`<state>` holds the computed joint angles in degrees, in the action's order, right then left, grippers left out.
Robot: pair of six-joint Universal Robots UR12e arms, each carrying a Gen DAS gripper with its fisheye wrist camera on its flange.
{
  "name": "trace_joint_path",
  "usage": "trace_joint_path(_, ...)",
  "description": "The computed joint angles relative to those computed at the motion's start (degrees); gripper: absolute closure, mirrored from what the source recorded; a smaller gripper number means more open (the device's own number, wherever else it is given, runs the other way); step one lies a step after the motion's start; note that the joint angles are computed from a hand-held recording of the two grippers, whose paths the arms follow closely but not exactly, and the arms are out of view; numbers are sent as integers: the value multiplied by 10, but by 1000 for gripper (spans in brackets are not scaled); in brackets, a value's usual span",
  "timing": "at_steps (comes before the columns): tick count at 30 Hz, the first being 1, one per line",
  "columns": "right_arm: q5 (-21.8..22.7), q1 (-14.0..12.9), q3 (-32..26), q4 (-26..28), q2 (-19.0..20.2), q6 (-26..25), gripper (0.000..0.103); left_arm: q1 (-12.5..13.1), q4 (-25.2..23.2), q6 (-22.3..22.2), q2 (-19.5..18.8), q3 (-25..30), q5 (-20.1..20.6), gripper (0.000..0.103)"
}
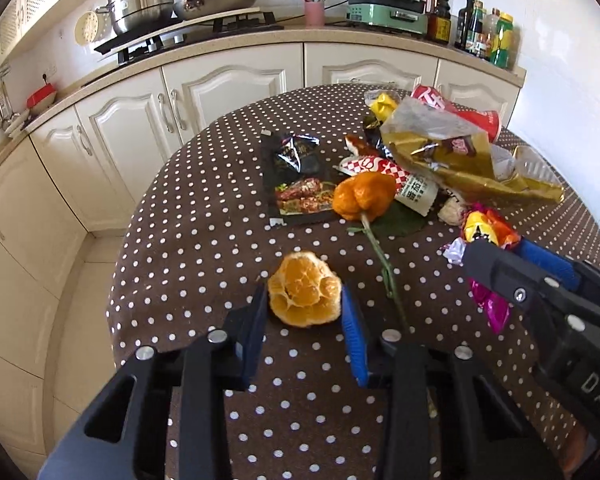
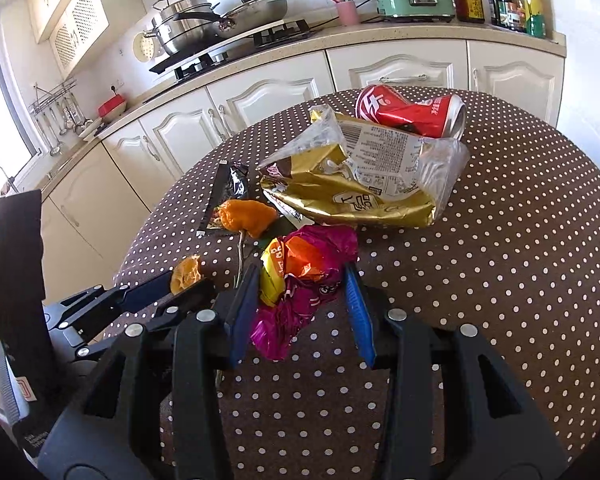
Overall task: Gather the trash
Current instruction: 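Grasp the orange peel with the left tool while the right tool grasps the pink wrapper, then carry the peel and pink wrapper over the bin and release the peel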
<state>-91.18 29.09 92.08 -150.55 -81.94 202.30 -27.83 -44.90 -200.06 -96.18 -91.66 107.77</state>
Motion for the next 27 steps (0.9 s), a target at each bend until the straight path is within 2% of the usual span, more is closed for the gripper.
trace_joint_path(4,-21,9,6,-18,-4,-9,62,6,33,-13,21,-27,-13,69)
trace_joint_path(8,-24,21,3,-23,-4,-18,62,19,64,-33,54,-61,-28,69)
trace_joint_path(15,-6,61,-25,-29,15,-54,62,46,85,-54,124,-131,-12,69)
trace_joint_path(21,35,105,-71,-12,56,-98,62,98,72,-83,205,-215,-11,69)
trace_joint_path(27,77,148,-134,56,126,-128,62,170,21,-125,268,-291,-33,69)
